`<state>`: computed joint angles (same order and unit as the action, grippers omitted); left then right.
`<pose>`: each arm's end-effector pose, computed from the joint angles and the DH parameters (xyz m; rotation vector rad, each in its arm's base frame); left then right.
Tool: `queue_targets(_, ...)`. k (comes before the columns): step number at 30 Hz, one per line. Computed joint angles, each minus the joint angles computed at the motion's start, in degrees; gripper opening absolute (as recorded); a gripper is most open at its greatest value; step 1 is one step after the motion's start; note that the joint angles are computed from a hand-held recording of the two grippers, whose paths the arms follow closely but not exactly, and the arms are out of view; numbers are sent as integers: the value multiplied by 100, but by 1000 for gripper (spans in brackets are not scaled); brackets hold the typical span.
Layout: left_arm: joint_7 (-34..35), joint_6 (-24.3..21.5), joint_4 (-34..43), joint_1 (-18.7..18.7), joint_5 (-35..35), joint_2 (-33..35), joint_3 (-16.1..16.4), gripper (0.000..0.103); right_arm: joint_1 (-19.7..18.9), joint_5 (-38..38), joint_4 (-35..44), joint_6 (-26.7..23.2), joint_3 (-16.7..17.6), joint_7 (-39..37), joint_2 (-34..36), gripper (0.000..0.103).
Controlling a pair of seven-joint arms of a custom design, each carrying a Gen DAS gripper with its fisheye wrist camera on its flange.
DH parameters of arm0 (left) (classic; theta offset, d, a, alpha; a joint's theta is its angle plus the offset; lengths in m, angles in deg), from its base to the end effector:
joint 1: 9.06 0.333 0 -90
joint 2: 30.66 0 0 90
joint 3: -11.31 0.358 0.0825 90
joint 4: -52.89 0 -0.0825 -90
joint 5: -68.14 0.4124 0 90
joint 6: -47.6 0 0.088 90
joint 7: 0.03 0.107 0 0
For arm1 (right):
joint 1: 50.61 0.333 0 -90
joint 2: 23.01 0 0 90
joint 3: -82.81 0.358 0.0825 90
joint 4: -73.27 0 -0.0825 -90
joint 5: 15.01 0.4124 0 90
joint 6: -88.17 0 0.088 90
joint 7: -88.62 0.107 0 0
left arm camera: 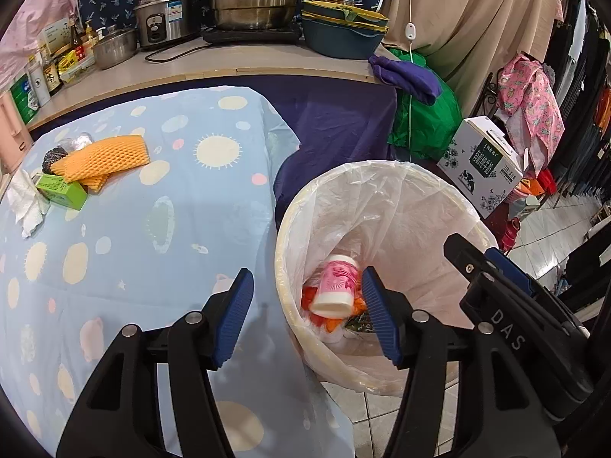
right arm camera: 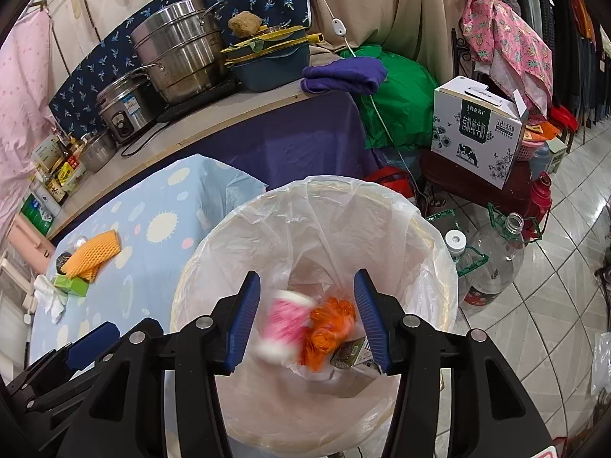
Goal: Collect trash
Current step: 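Open both grippers over the bin, dropping the cup and wrapper, then move both grippers back to the table toward the tissue and foam net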
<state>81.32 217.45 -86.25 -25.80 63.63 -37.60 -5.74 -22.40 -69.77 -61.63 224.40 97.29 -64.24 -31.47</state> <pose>0.4460 -0.2956 0.4486 -1.5504 2.2787 -0.8555 0.3848 0.3464 0.4316 -1.1386 2.2446 -0.6961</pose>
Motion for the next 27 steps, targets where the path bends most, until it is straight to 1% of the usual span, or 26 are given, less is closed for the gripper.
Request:
queue_targets(8, 18, 7, -41, 35, -80, -67, 49, 56, 36, 17, 160, -58, 5, -115, 100, 50)
queue_targets(19, 357, 40, -117, 36, -543, -171, 205, 56, 184, -2, 541, -242, -16, -311, 366, 50)
queue_targets(27, 564, 68, -249, 143, -820, -304, 338, 56, 372, -2, 1015, -348, -62, -578, 746, 50)
